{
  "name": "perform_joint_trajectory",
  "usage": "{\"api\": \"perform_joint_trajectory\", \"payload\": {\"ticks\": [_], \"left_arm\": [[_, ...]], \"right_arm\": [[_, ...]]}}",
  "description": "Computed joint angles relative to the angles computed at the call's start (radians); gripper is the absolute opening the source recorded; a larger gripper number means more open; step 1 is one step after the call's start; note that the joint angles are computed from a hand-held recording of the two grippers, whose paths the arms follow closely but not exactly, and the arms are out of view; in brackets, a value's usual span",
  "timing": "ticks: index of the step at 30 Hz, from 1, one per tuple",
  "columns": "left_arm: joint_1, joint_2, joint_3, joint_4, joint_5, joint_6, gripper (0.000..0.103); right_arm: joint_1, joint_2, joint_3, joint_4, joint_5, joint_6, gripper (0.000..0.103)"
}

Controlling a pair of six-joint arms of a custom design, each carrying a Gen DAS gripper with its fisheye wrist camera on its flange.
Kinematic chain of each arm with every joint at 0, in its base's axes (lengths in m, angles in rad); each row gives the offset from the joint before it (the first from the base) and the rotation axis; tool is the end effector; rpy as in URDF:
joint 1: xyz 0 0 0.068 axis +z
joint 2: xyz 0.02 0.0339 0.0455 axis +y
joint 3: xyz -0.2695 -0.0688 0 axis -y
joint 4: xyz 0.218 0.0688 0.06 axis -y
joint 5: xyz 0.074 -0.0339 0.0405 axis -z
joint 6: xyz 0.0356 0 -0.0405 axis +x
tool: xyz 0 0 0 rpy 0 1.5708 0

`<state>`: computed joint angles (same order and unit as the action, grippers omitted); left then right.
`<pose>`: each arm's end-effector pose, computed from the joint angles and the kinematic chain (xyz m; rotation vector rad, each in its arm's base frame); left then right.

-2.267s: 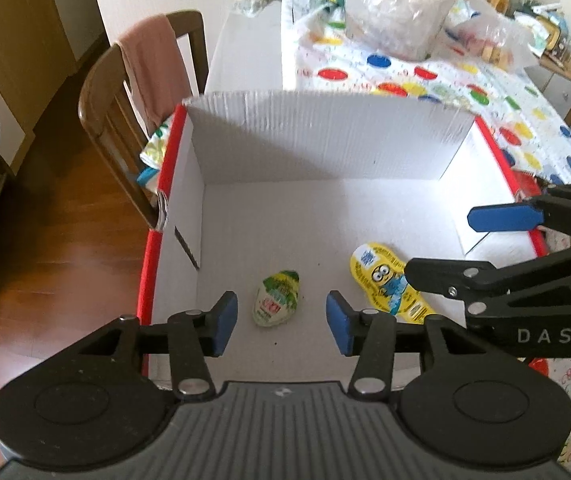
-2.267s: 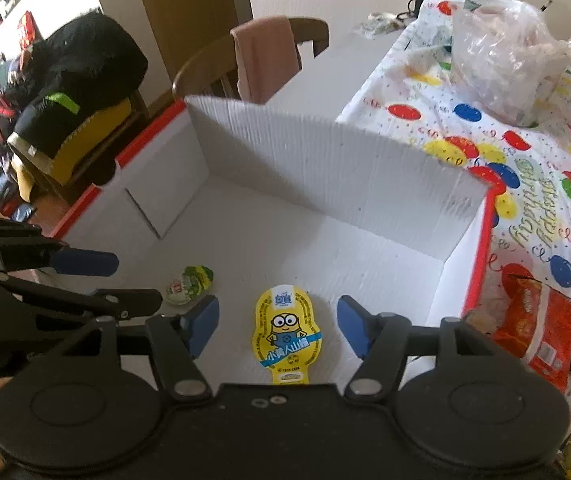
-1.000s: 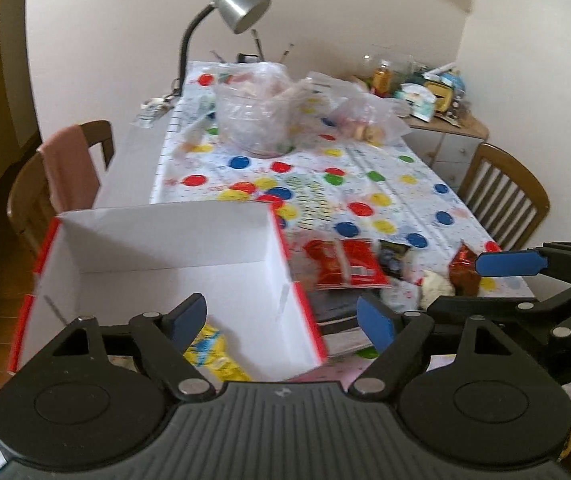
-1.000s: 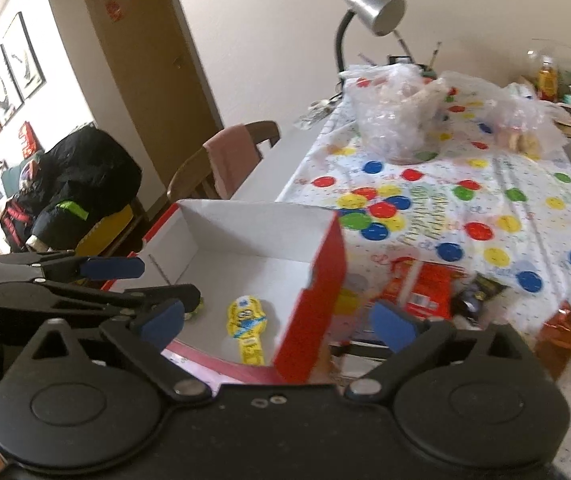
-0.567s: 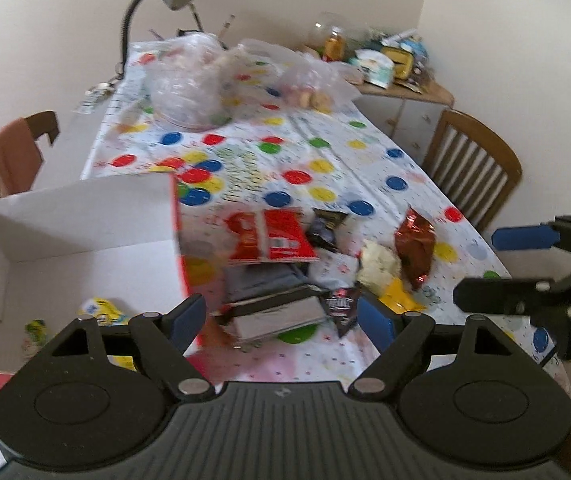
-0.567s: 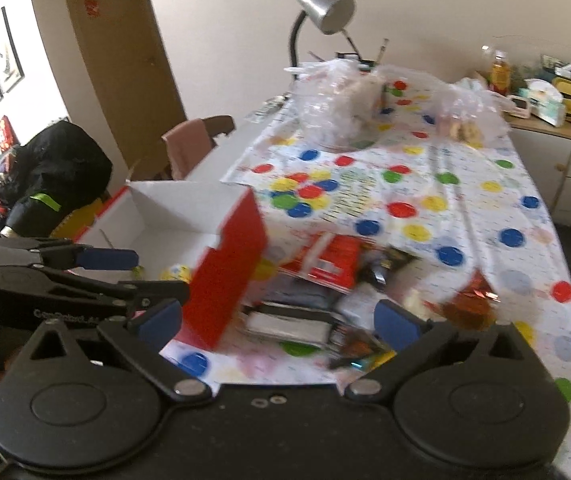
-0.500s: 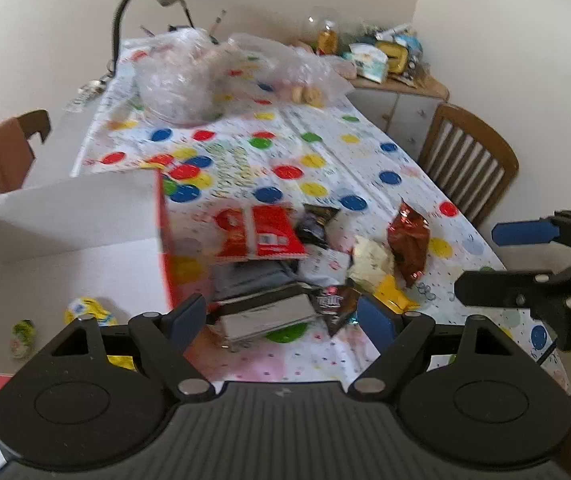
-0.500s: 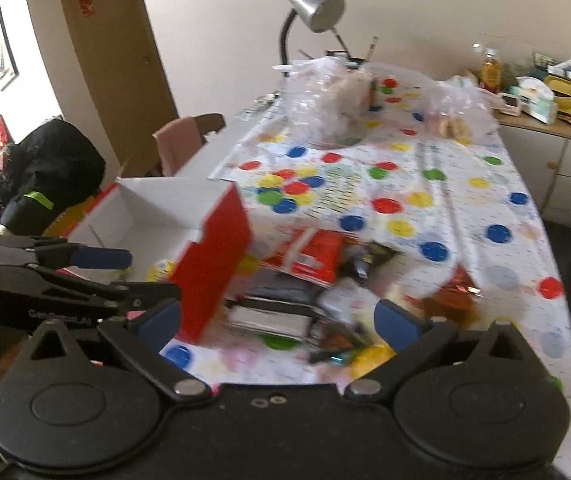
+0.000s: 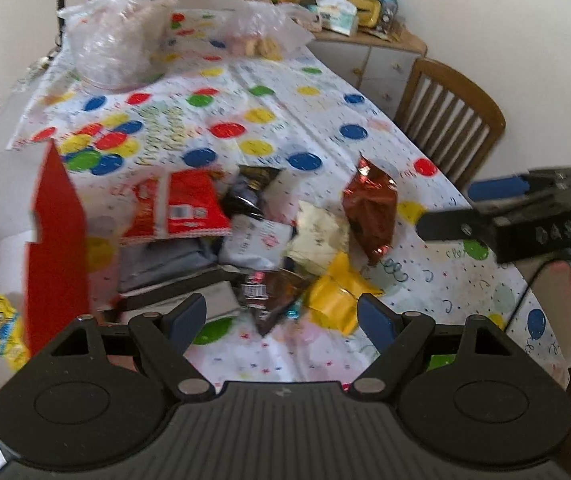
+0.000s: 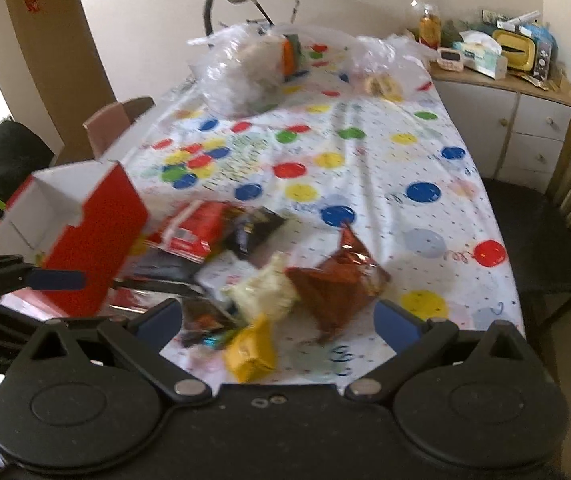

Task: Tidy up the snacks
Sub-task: 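Grasp the yellow wrapper with the left gripper while the right grasps the brown foil bag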

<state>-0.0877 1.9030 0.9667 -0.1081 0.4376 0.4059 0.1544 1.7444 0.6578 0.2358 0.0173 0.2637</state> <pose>0.3362 -0.0447 0.1364 0.7627 2.4088 -0.4461 0.2900 0.0445 0.1315 0.1405 2.4245 0.1692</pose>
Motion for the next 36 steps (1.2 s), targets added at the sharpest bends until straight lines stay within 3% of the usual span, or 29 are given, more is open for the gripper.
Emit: {"api": "perform_joint_trajectory", "payload": {"ticks": [14, 24, 27, 36], "left_arm": [[-0.209, 0.152, 0.05, 0.072, -0.099, -0.115, 0.082], [-0.274, 0.247, 0.159, 0.019, -0.186, -0.14, 0.064], [-0.277, 0.267, 0.179, 0.001, -0.201, -0.144, 0.057], [-0.267, 0.26, 0.166, 0.008, -0.187, -0.174, 0.052]], "right_arm": [[-0.165, 0.299, 0.245, -0.037, -0.144, -0.192, 0.101], [-0.192, 0.454, 0.406, -0.135, -0.173, -0.338, 0.098], [-0.192, 0.477, 0.433, -0.152, -0.183, -0.372, 0.09], [-0.209, 0.483, 0.423, -0.122, -0.214, -0.424, 0.074]]}}
